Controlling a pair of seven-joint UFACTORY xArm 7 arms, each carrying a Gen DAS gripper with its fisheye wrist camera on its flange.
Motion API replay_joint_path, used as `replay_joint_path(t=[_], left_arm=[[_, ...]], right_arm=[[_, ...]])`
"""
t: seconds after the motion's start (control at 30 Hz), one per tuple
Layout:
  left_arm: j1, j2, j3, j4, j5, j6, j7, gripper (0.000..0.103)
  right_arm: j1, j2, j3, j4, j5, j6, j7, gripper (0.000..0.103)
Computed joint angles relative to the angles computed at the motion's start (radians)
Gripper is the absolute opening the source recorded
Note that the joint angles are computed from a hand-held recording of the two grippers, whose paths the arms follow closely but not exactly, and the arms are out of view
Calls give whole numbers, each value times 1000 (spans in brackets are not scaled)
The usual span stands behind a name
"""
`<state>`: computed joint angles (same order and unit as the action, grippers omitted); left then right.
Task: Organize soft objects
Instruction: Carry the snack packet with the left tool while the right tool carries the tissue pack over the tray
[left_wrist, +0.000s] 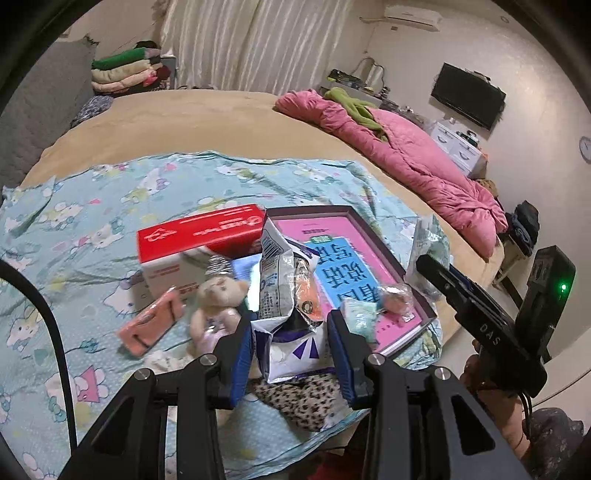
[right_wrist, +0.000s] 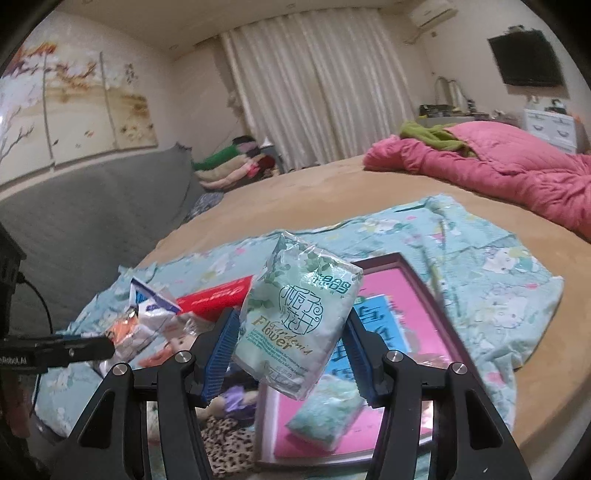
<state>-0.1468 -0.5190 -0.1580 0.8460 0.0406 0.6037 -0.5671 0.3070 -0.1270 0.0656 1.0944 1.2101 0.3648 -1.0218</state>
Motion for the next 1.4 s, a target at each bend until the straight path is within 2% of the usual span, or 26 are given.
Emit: replay_joint_path(t=[0.27,0.83,1.13,1.4], left_arm=[[-20,120,-36,103,32,-11,-10,39],[-80,319,-31,215,107,-28,-30,39],[-103,393,-24,262,154,-12,-46,39],[-119,449,-10,281,165,13,-54,39]], right_arm=[[-30,2,-22,1,13,-13,39,58],[-71,21,-22,2,-37,-6,120,58],[-81,45,-14,-1,-153,-3,211,58],[-97,75,-3,7,-295,63,331,58]])
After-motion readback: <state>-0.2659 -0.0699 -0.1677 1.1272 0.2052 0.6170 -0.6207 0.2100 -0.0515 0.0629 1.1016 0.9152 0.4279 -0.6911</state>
